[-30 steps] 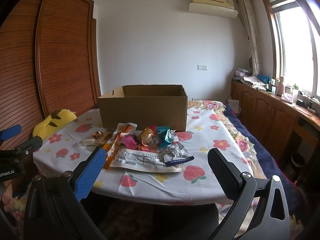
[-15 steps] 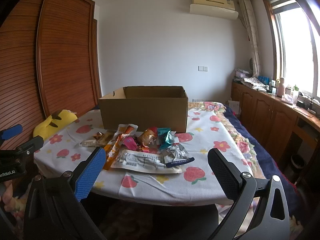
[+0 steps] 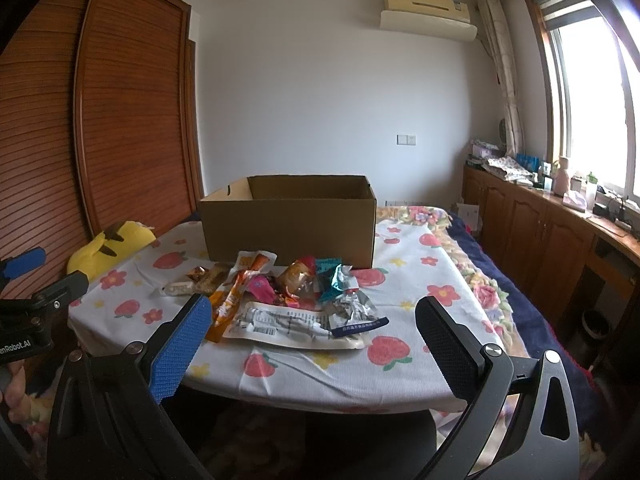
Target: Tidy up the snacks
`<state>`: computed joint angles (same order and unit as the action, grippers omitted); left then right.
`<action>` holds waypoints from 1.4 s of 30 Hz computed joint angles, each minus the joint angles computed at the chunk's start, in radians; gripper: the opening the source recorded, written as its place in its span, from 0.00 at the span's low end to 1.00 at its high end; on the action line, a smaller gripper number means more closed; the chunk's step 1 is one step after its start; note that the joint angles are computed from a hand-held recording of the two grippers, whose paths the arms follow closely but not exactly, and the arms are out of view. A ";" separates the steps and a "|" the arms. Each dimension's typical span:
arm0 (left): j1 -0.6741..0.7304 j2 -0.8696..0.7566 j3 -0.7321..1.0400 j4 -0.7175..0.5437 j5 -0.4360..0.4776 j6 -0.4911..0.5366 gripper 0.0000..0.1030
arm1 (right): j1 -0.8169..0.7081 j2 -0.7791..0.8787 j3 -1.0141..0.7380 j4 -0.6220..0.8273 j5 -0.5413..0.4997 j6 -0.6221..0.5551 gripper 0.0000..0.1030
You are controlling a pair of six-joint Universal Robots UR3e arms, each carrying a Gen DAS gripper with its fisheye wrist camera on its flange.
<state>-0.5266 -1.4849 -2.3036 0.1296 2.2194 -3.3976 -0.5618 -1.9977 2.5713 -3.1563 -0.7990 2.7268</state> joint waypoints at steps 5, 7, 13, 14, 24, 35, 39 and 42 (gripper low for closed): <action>-0.001 -0.002 -0.001 0.004 0.001 0.000 0.97 | -0.003 -0.002 0.003 0.000 0.003 -0.002 1.00; -0.001 -0.002 -0.002 0.004 0.002 -0.001 0.97 | -0.006 -0.003 0.007 -0.003 0.005 -0.003 1.00; -0.008 0.003 0.020 -0.031 0.004 -0.008 0.97 | -0.002 -0.013 -0.002 0.018 0.002 -0.003 1.00; -0.007 0.004 0.017 -0.028 0.002 -0.008 0.97 | -0.004 -0.017 -0.002 0.025 0.005 -0.005 1.00; 0.076 -0.012 -0.032 0.011 -0.117 0.002 0.97 | 0.015 0.046 -0.025 0.058 -0.002 -0.034 1.00; 0.234 -0.126 0.065 -0.016 -0.372 0.062 0.97 | 0.069 0.327 -0.174 0.039 -0.033 -0.114 0.99; 0.276 -0.182 0.126 -0.049 -0.436 0.061 0.97 | 0.078 0.429 -0.267 0.083 -0.038 -0.146 0.98; 0.297 -0.226 0.176 -0.081 -0.459 0.052 0.97 | 0.090 0.500 -0.343 0.121 -0.045 -0.159 0.98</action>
<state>-0.2293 -1.7107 -2.1273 0.0482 1.7604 -3.3452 -0.4717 -1.4982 2.2288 -3.0356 -0.8436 2.5679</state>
